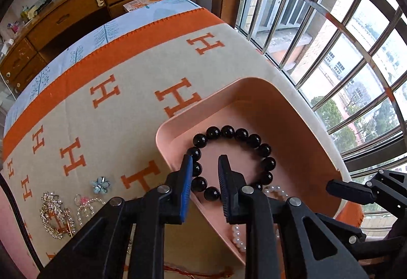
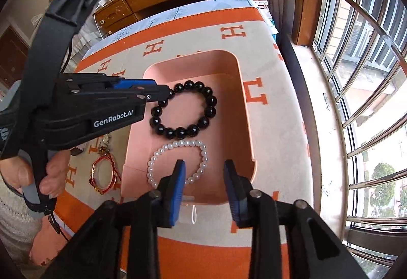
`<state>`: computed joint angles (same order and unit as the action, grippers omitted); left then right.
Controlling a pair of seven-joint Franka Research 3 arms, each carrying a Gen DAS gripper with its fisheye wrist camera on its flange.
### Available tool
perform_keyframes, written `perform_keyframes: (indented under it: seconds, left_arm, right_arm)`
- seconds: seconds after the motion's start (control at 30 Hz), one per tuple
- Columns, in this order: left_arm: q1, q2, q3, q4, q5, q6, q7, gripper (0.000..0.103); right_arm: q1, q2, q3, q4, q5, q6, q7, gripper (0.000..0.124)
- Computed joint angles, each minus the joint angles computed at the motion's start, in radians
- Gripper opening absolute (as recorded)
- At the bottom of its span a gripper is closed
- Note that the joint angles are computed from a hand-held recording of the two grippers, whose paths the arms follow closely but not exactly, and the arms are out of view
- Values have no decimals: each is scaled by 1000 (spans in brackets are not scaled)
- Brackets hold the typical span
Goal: Organize jewelry
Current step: 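Carry both bracelets into the pink box and open both tools, then withdraw both open tools from the box back over the jewelry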
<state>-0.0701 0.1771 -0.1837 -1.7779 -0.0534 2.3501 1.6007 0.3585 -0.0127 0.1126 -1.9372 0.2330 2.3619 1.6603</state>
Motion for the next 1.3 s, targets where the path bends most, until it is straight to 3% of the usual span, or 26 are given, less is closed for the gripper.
perform_keyframes:
  seconds: [0.1,0.2,0.23,0.43,0.53,0.63,0.9,1.3]
  left_arm:
    - [13,-47,-2,-49,-50,33,30,25]
    - [-3,-108,14,-122,39,112,-25,72]
    - [-5,-133,17,-158,63,155,-34,74]
    - [-2,-231,45,-251,38,180,-27,74]
    - [9,-276,64,-288,44,180,-41,74]
    - [24,-333,83,-333,60,182,-64,74]
    - [78,-489,136,-434,121,183,-114,74]
    - [141,-610,195,-495,175,145,-152,75]
  right_arm:
    - [3,0,2,2,0,4,-7,38]
    - [7,10,4,15,5,5,-11,38]
    - [8,12,5,18,7,7,-13,38]
    - [26,10,16,16,-24,32,0,38]
    - [37,-11,26,-20,-130,107,70,38]
    - [45,-13,34,-16,-221,110,111,38]
    - [61,-14,40,14,-237,72,113,38]
    - [95,3,56,59,-205,119,54,38]
